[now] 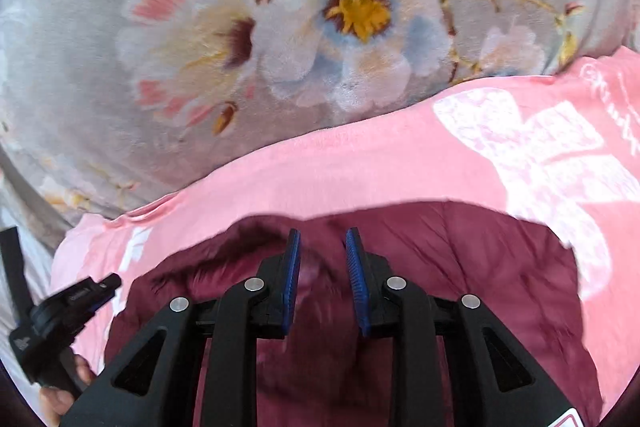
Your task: Fold large clothes
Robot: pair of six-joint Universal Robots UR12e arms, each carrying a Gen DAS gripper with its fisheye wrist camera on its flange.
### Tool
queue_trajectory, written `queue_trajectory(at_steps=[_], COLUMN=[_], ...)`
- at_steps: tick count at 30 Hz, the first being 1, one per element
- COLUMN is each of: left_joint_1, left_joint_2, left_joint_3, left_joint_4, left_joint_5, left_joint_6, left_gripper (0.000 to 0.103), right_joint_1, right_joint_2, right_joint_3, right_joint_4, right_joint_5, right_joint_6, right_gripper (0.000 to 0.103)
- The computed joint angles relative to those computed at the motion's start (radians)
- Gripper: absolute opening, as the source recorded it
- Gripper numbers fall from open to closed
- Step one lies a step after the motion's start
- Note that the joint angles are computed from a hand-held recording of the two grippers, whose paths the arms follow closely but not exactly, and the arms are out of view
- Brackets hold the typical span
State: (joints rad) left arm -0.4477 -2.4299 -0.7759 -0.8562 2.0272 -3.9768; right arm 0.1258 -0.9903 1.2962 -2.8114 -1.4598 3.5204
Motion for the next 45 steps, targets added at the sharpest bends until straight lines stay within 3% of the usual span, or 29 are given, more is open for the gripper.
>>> queue_trajectory(at_steps=[2, 5, 7, 9, 13, 18, 21, 27, 45], left_joint_1=[0.003, 0.014, 0.016, 0.010, 0.004, -0.027, -0.032, -0.030, -0.032], left_joint_2=[-0.048, -0.115, -0.163, -0.161, -0.123, -0.151, -0.150, -0.142, -0.158], left_joint_3=[0.096, 0.217, 0.300, 0.284, 0.181, 0.199, 0.182, 0.162, 0.192], left_joint_4=[-0.063, -0.162, -0.271, -0.293, -0.246, -0.247, -0.215, -0.181, -0.203], left_joint_5=[-0.003, -0.072, -0.109, -0.096, -0.101, 0.033, 0.063, 0.054, 0.067], left_joint_6=[0.005, 0.027, 0.038, 0.058, 0.079, 0.152, 0.152, 0.147, 0.152], left_gripper=[0.020, 0.023, 0.023, 0.023, 0.023, 0.023, 0.023, 0.023, 0.023], right_joint_1=[0.001, 0.013, 0.020, 0.020, 0.023, 0.047, 0.059, 0.063, 0.067], right_joint_2=[0.033, 0.063, 0.064, 0.057, 0.041, 0.050, 0.057, 0.063, 0.063], right_joint_3=[-0.051, -0.092, -0.091, -0.074, -0.041, -0.037, -0.040, -0.047, -0.045], right_joint_4=[0.049, 0.121, 0.159, 0.168, 0.176, 0.167, 0.157, 0.158, 0.153], right_joint_5=[0.026, 0.015, 0.012, 0.010, -0.032, -0.136, -0.184, -0.205, -0.227], right_joint_6=[0.000, -0.061, -0.110, -0.130, -0.175, -0.238, -0.260, -0.271, -0.290], right_gripper=[0.025, 0.024, 0.024, 0.024, 0.018, 0.018, 0.018, 0.018, 0.018])
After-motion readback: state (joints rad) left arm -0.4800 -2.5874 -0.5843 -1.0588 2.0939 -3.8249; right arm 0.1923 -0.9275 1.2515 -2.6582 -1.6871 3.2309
